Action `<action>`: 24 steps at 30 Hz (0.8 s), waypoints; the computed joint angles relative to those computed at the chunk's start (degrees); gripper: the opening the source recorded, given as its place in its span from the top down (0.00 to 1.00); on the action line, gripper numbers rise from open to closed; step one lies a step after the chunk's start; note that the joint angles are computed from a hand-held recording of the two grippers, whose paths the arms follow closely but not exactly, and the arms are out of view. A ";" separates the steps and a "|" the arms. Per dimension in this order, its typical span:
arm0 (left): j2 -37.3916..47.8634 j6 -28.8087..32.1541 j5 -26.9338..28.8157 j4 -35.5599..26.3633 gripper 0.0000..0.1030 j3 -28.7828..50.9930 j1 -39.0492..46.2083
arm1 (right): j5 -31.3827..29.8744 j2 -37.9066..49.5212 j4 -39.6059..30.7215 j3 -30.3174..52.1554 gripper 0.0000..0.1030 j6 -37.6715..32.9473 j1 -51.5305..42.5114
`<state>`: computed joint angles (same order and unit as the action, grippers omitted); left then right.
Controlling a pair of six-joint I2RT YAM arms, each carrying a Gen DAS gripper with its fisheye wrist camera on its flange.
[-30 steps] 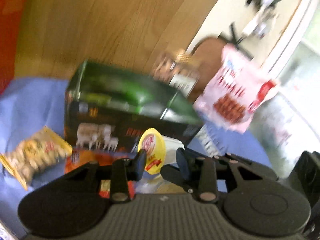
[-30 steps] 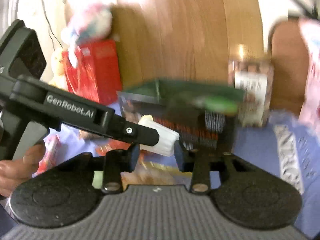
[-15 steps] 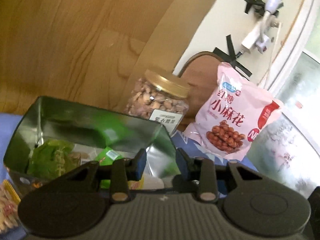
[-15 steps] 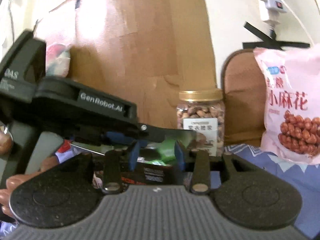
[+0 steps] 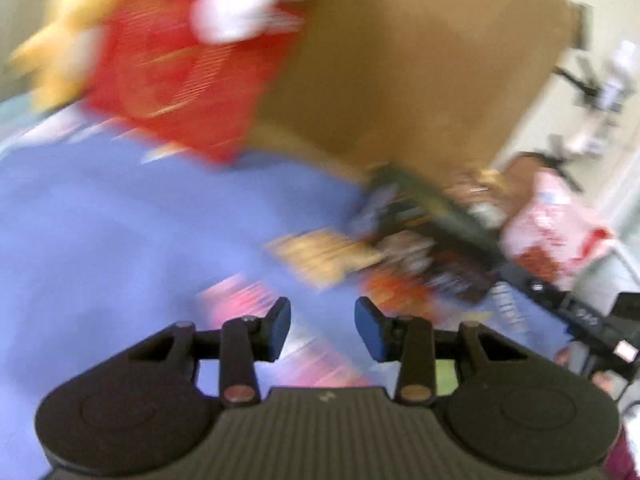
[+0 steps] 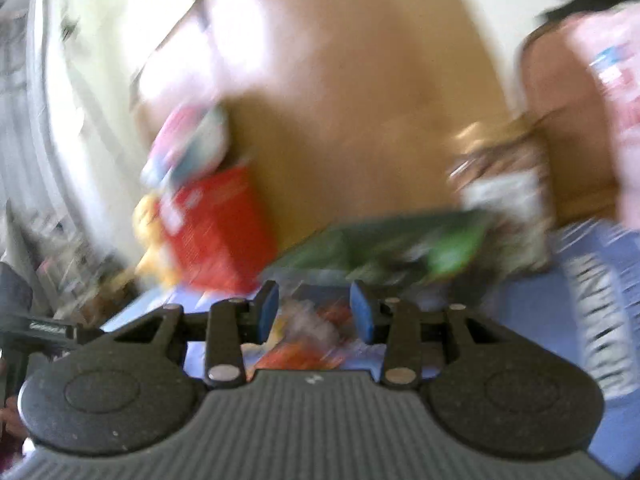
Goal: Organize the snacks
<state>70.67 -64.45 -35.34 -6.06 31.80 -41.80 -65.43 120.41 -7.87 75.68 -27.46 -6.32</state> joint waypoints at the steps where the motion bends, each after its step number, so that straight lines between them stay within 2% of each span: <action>1: -2.55 -4.25 -1.35 -3.13 0.65 -2.10 -1.46 | 2.19 -0.81 -3.71 -0.23 0.58 -3.91 1.66; 3: -7.00 -10.70 -3.24 -5.87 0.65 -6.26 -3.66 | 7.24 -3.36 -7.04 -2.27 0.58 -8.28 5.31; 6: -10.34 -12.98 -4.07 -0.58 0.62 -11.38 -3.75 | 11.79 -4.37 -12.17 -0.99 0.57 -7.08 10.42; 8: -8.54 -11.98 -4.38 4.43 0.60 -12.68 -3.43 | 13.86 -4.01 -12.48 0.51 0.50 -0.92 13.81; 10: -4.99 -10.37 -5.53 8.33 0.60 -12.81 -3.73 | 15.88 -2.96 -11.91 2.16 0.48 5.66 16.93; 14: 1.51 -8.84 -12.42 9.92 0.58 -11.14 -8.30 | 23.19 -0.65 -9.50 4.03 0.47 14.43 22.28; 16: 2.06 -8.54 -12.61 10.08 0.57 -10.73 -8.73 | 24.98 1.97 -9.85 5.96 0.47 19.55 23.54; 18: 1.30 -8.09 -12.27 11.33 0.56 -11.64 -8.43 | 25.31 2.30 -4.31 3.65 0.47 26.61 23.81; 19: 0.79 -8.05 -12.09 12.26 0.56 -12.32 -8.36 | 25.94 2.19 -2.55 3.01 0.50 28.68 24.06; 20: 0.18 -7.90 -11.79 13.55 0.55 -13.19 -8.22 | 27.53 1.84 -1.61 2.46 0.71 30.13 24.43; 21: -0.37 -7.97 -11.55 14.77 0.55 -14.01 -8.15 | 28.26 2.07 -2.37 2.83 0.88 30.62 24.59; 24: -2.16 -8.19 -10.44 19.15 0.54 -17.02 -7.52 | 25.86 1.88 -2.89 2.01 0.90 30.66 23.35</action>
<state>68.51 -72.63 -45.78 13.09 14.79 -49.33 -39.58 122.29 -10.75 77.69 3.20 17.03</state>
